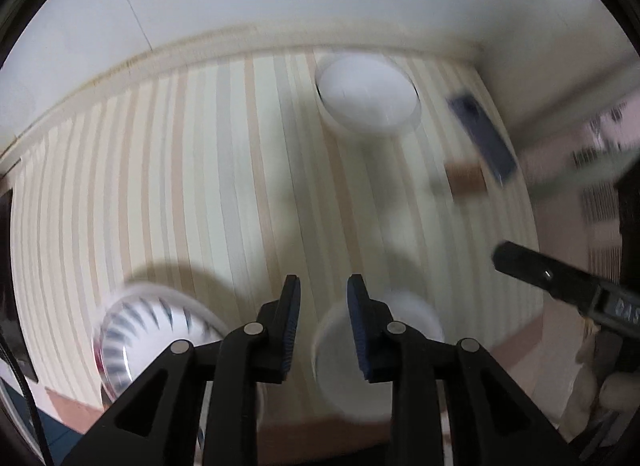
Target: Organize plates and bowls
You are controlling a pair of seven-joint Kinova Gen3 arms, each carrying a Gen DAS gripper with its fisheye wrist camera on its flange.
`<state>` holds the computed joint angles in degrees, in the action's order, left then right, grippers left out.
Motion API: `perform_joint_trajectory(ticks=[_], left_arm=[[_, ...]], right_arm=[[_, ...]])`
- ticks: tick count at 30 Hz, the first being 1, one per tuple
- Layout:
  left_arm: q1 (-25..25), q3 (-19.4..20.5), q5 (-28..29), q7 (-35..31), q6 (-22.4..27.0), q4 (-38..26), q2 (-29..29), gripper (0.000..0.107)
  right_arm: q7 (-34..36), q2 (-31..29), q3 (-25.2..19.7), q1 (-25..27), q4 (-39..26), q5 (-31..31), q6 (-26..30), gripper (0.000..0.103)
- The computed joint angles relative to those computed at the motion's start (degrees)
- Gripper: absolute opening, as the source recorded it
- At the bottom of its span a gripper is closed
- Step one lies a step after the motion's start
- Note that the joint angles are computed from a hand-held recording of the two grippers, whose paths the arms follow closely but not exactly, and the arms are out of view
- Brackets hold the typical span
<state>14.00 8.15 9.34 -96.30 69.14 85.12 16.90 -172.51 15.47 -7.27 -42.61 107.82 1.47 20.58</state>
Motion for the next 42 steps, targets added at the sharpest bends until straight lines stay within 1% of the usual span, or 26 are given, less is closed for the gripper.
perform_joint_trajectory(ticks=[2, 5, 8, 9, 10, 11, 12, 13, 14, 15, 16, 17, 19, 20, 22, 24, 26, 29, 31, 32, 33, 34, 35, 36, 39, 42], left_arm=[[0.72, -0.26, -0.06, 2.5, -0.98, -3.96, 3.81, 0.022], [1.3, -0.38, 0.12, 5.04, -0.5, -10.85, 10.66, 0.022], [1.38, -0.05, 1.07, 6.41, -0.04, -15.94, 16.62, 0.022], [1.44, 0.08, 1.28, 6.61, 0.09, -17.28, 18.26, 0.022], [1.34, 0.31, 1.54, 6.58, 0.4, -18.78, 20.06, 0.019], [2.07, -0.23, 0.86, 7.49, 0.87, -20.35, 21.55, 0.021], [2.24, -0.23, 0.82, 7.85, 1.19, -21.82, 23.12, 0.021], [2.15, -0.1, 1.0, 8.04, 1.78, -23.28, 24.67, 0.018], [2.01, -0.14, 1.19, 8.32, 1.65, -23.68, 25.22, 0.018], [1.57, 0.19, 1.69, 8.17, 2.22, -24.58, 26.21, 0.018], [1.43, 0.29, 1.79, 8.02, 2.74, -24.93, 26.57, 0.018], [1.03, 0.85, 1.6, 8.01, 2.38, -24.72, 26.6, 0.018], [0.85, 0.2, 2.36, 7.54, 2.51, -24.51, 26.07, 0.018], [-0.21, 0.8, 3.53, 7.45, 2.26, -24.08, 25.62, 0.019], [-3.69, 2.37, 7.72, 6.23, 0.26, -21.43, 23.53, 0.021], [-5.48, 2.7, 10.88, 4.83, -1.36, -19.57, 21.64, 0.021], [-6.67, 3.82, 12.85, 4.24, -0.21, -20.96, 22.31, 0.022], [-4.55, 3.29, 11.98, 4.84, 2.21, -25.76, 25.06, 0.022], [-2.84, 3.34, 10.37, 5.41, 5.19, -30.04, 27.87, 0.022], [-1.38, 2.39, 9.38, 5.66, 5.54, -31.12, 28.38, 0.021], [-0.22, 1.94, 8.1, 5.29, 4.96, -31.33, 28.47, 0.021], [0.52, 1.73, 7.27, 4.92, 4.37, -31.21, 28.4, 0.021], [0.39, 1.64, 6.8, 4.18, 3.88, -30.31, 27.78, 0.02], [0.7, 1.45, 6.29, 3.93, 3.18, -29.62, 27.22, 0.019], [0.71, 1.28, 5.69, 3.56, 2.25, -27.75, 25.92, 0.016], [1.0, 1.03, 4.92, 3.68, 1.35, -25.59, 24.27, 0.016]], right_arm=[[0.51, 1.04, 1.52, 1.16, -0.56, 1.24, -0.85, 0.053], [3.38, 3.72, 1.38, 5.25, -0.34, -0.5, -5.26, 0.054], [7.23, 7.76, 1.16, 8.91, -2.0, -2.75, -7.76, 0.053], [8.93, 9.12, 0.43, 10.4, -2.71, -3.62, -8.07, 0.053], [10.45, 10.27, -0.32, 11.73, -3.33, -4.61, -8.33, 0.053], [11.91, 11.77, -1.24, 13.17, -3.98, -5.71, -9.2, 0.053], [13.86, 13.2, -2.86, 15.19, -4.91, -6.67, -9.22, 0.052], [15.22, 14.53, -3.48, 16.22, -6.04, -7.42, -8.37, 0.051], [16.31, 15.63, -3.59, 16.64, -6.75, -8.06, -8.27, 0.045], [17.44, 16.38, -4.01, 16.96, -7.17, -8.75, -8.26, 0.036], [18.72, 17.39, -4.46, 17.68, -8.18, -9.4, -7.32, 0.033], [19.44, 18.2, -3.93, 17.35, -9.21, -9.87, -6.27, 0.03], [20.59, 18.71, -2.57, 16.52, -9.99, -10.44, -5.2, 0.029], [21.24, 18.92, -2.73, 16.8, -10.15, -11.01, -5.08, 0.028], [22.72, 19.12, -3.84, 18.07, -10.13, -12.42, -5.18, 0.028], [24.13, 19.29, -4.04, 18.67, -11.09, -13.17, -3.31, 0.028], [25.97, 19.33, -5.03, 20.09, -11.18, -14.27, -3.21, 0.028], [27.3, 19.56, -4.4, 20.56, -11.79, -15.25, -2.11, 0.028], [28.09, 20.6, -4.16, 20.99, -13.25, -15.84, -1.06, 0.028], [28.36, 20.91, -3.81, 20.89, -13.68, -15.91, -0.56, 0.028], [27.97, 21.09, -2.77, 19.98, -14.04, -15.71, 0.02, 0.025], [28.04, 21.28, -2.71, 19.97, -13.96, -15.6, -0.32, 0.023], [28.92, 21.49, -3.7, 20.82, -13.57, -16.42, -1.6, 0.017], [29.15, 21.46, -3.83, 20.93, -13.41, -17.0, -1.94, 0.017], [26.92, 21.32, -0.14, 17.4, -15.19, -15.4, 1.09, 0.017], [26.4, 21.35, -0.52, 17.17, -16.08, -15.21, 2.25, 0.017]])
